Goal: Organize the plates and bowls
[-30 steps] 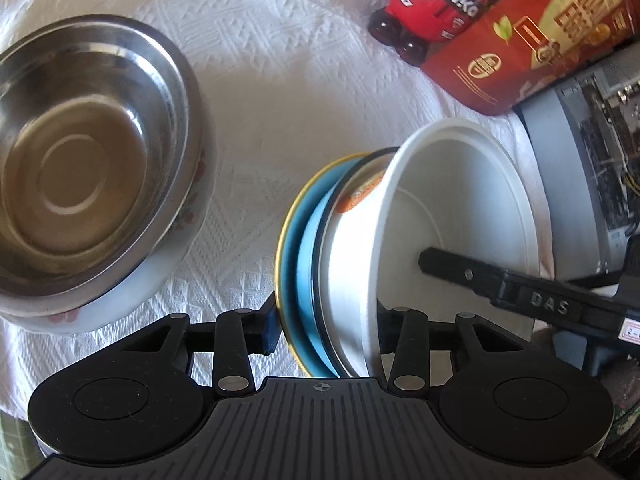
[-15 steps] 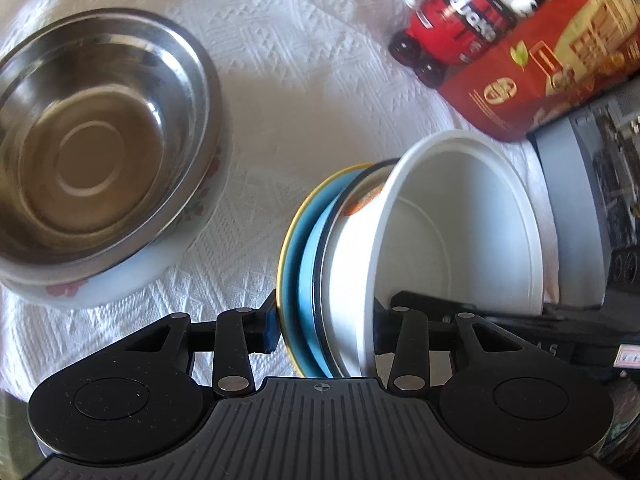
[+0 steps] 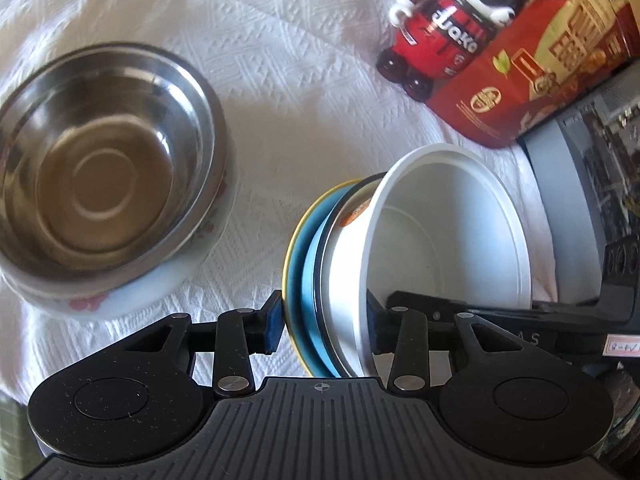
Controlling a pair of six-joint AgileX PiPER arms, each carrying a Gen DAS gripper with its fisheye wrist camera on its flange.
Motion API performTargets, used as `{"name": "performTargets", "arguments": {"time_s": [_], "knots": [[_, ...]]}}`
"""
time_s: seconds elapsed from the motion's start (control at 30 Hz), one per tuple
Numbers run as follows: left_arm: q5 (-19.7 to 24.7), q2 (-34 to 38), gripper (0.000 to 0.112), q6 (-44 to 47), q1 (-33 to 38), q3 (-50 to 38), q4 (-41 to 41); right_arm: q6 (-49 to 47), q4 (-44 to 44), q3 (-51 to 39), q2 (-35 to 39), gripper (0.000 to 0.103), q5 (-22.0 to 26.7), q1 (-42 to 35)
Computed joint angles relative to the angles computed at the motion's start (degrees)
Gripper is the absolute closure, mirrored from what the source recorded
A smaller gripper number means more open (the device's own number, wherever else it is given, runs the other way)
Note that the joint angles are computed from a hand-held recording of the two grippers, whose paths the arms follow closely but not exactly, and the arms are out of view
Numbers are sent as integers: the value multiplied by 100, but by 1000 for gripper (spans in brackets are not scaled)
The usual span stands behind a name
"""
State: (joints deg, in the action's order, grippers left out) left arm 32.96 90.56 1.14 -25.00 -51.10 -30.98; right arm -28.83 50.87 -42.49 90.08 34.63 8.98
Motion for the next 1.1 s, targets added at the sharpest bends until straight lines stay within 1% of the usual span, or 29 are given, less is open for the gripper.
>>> {"name": "performTargets", "arguments": {"time_s": [0.1, 0.17, 0.3, 0.37, 0.5, 0.6, 0.7, 0.8, 0.93, 1.1], "knots": [[164, 103, 69, -59, -65, -213, 355, 403, -106, -29, 1, 50, -114, 113], [234, 123, 69, 66, -23, -251, 364, 784, -250, -64, -15, 50, -124, 172], [270, 83, 69, 360, 131, -198, 291, 1471, -573, -101, -48, 49, -299, 465], [323, 56, 69, 360, 202, -222, 399, 1725, -648, -141, -27, 49, -343, 600], [372, 64, 68, 613, 426, -239, 381, 1970, -610, -250, 63, 49, -382, 833], [452, 96, 68, 848, 518, -247, 255, 2299, -900, -332, 80, 49, -479, 1035], [501, 97, 68, 988, 523, -265, 197, 2326, -943, -333, 87, 49, -463, 1015], [524, 105, 68, 1002, 519, -273, 207, 2241, -846, -277, 77, 49, -510, 996], [456, 70, 68, 828, 407, -250, 385, 2561, -1136, -274, 49, 47, -708, 1185], [462, 64, 69, 880, 427, -236, 350, 2974, -1622, -309, -3, 47, -781, 1319]]}}
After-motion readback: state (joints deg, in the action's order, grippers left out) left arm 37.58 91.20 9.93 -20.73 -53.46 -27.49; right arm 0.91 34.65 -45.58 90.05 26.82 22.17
